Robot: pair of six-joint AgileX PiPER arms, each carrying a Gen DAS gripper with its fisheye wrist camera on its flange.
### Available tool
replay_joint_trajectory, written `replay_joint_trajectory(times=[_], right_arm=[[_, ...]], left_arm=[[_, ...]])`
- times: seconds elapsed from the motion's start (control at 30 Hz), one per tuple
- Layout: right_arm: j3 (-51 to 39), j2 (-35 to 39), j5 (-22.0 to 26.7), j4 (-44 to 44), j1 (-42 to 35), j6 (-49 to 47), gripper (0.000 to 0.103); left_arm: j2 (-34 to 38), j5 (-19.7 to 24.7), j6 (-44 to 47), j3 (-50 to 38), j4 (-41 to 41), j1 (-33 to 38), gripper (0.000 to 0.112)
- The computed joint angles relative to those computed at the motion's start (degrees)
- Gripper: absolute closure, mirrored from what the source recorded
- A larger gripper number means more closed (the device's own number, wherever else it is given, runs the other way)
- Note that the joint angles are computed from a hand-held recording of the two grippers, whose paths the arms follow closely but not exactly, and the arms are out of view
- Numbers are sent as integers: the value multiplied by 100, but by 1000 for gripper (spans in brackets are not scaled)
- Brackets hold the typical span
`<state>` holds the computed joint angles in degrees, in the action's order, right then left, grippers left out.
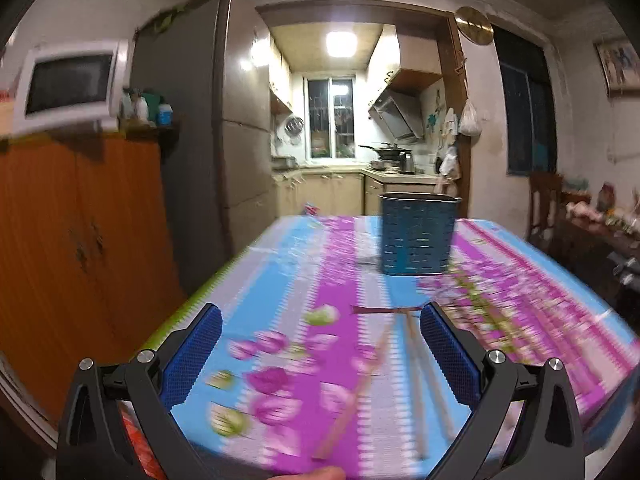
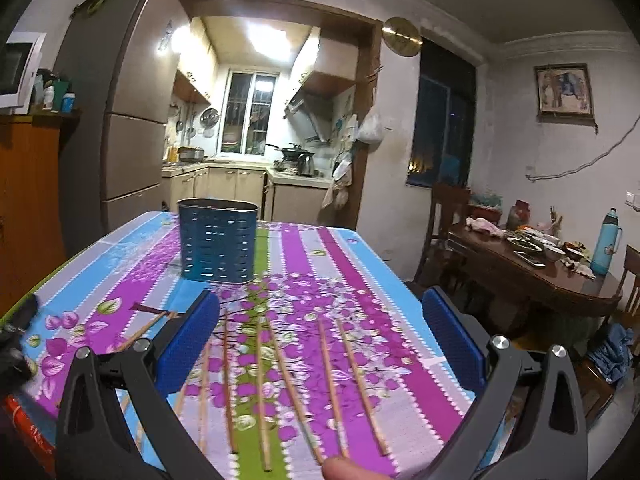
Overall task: Organize utensils
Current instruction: 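Lower the right tool onto a wooden chopstick and close it while the left tool grasps another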
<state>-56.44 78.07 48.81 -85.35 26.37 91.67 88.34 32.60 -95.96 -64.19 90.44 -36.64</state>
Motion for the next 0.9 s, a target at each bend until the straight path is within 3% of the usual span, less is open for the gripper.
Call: replay_joint_trajectory(times=[0.1, 0.23, 0.3, 0.43, 0.53, 0.67, 0.77, 0.9], right_arm=[[234, -226, -402, 90, -360, -103, 5], [566, -499, -1105, 394, -927, -259, 5], [722, -622, -1614, 766, -1317, -575, 5], [1035, -761, -2137, 1315, -1840, -1093, 5], [1240, -878, -2540, 2147, -2235, -1877, 5], [1429, -1010, -3001, 3453, -2687, -3196, 5], [1680, -1168, -3144, 2925, -2703, -2803, 5], [1897, -1338, -3430, 3088, -2962, -3036, 5]], left_arm=[[-147, 64, 428, 195, 247, 169, 13], [-350, -454, 1396, 294, -594, 536, 13], [-408, -553, 1579, 406, -738, 608, 13], [-543, -808, 1631, 778, -608, 724, 13], [-626, -1273, 2063, 934, -961, 859, 13], [-660, -1936, 1669, 1252, -348, 989, 15], [-509, -2358, 1635, 1315, -120, 1088, 29], [-211, -2784, 2500, 1285, -717, 1202, 48]])
